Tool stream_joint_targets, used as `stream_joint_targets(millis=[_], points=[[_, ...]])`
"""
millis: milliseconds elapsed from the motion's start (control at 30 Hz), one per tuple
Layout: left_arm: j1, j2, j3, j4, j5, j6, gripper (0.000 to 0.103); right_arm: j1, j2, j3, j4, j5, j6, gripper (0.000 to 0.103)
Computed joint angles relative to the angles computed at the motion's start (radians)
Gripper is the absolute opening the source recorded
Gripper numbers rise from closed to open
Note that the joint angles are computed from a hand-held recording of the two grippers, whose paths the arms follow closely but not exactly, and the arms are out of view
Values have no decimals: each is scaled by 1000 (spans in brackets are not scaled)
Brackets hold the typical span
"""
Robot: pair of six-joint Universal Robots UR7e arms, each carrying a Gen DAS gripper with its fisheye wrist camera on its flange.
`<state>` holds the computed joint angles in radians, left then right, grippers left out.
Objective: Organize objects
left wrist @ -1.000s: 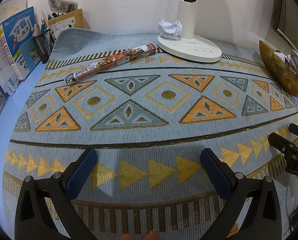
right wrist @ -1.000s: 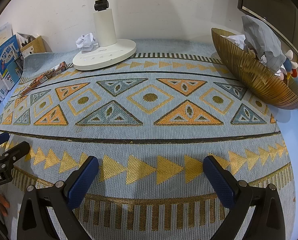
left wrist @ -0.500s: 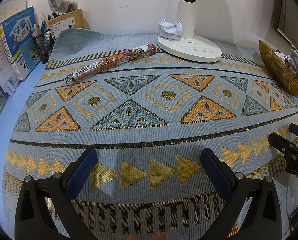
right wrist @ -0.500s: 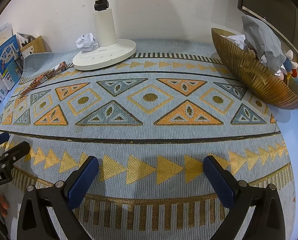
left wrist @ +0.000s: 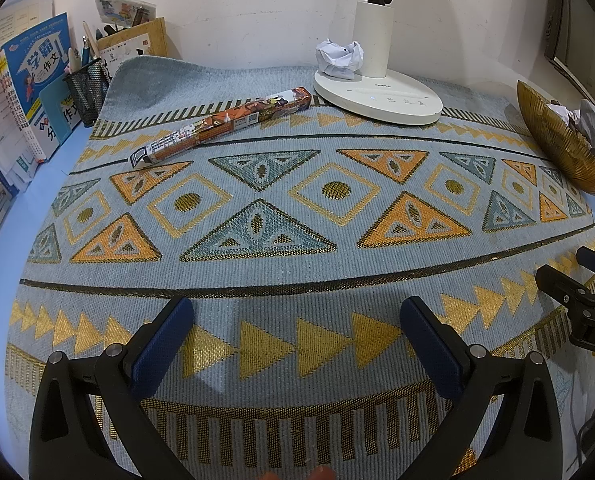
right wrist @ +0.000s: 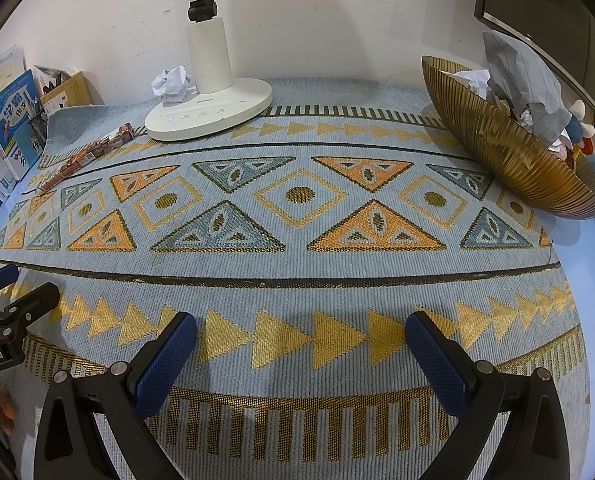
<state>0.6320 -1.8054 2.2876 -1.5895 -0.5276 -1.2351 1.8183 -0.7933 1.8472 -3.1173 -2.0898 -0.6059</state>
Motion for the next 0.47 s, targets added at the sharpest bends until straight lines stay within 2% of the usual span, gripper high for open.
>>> stream_joint_targets(millis=[467], points=[[-5, -3, 0, 10, -2, -9, 103, -1, 0, 0, 1, 1, -1, 103]])
